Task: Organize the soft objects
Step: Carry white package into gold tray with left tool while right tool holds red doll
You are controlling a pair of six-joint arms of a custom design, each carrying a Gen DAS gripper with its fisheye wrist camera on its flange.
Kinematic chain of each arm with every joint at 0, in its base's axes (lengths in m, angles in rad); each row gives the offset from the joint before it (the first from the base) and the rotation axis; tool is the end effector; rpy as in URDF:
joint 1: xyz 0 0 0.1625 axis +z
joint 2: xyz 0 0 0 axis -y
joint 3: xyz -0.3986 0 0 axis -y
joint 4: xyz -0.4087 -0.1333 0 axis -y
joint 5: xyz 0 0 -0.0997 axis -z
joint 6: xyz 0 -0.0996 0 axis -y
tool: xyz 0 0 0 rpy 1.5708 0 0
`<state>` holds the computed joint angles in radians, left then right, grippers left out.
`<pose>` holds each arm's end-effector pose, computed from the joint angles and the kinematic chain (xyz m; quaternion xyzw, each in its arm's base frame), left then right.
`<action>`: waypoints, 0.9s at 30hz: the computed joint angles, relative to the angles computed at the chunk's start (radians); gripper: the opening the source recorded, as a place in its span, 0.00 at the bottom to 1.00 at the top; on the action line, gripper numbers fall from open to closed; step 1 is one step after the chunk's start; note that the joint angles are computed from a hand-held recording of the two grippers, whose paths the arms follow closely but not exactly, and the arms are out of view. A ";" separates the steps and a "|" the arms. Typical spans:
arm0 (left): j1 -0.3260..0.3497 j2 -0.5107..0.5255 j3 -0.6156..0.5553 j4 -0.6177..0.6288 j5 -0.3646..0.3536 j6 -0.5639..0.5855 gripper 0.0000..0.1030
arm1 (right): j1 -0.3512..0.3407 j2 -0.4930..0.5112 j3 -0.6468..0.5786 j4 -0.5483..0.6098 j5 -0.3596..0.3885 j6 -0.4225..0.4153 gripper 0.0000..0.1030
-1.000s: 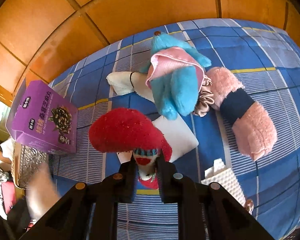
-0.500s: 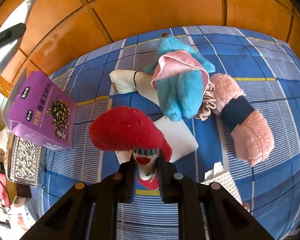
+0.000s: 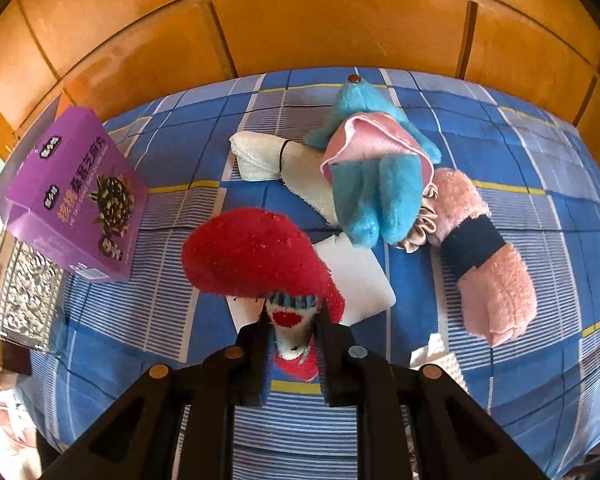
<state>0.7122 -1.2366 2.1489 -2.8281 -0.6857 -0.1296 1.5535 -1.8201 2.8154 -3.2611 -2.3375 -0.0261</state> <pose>-0.2379 -0.4834 0.1902 0.2487 0.8580 -0.3366 0.2979 0.0599 -0.2477 0.2147 -0.1235 -0.8725 0.3081 0.3584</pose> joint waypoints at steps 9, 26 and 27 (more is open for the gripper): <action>0.088 -0.388 0.307 0.126 0.081 -0.130 0.46 | 0.050 0.122 -0.012 -0.102 -0.091 -0.033 0.16; -0.039 -0.685 0.605 0.353 0.308 -0.387 1.00 | 0.086 0.248 -0.028 -0.220 -0.164 -0.068 0.21; -0.059 -0.705 0.614 0.385 0.328 -0.416 1.00 | 0.083 0.247 -0.027 -0.224 -0.161 -0.073 0.22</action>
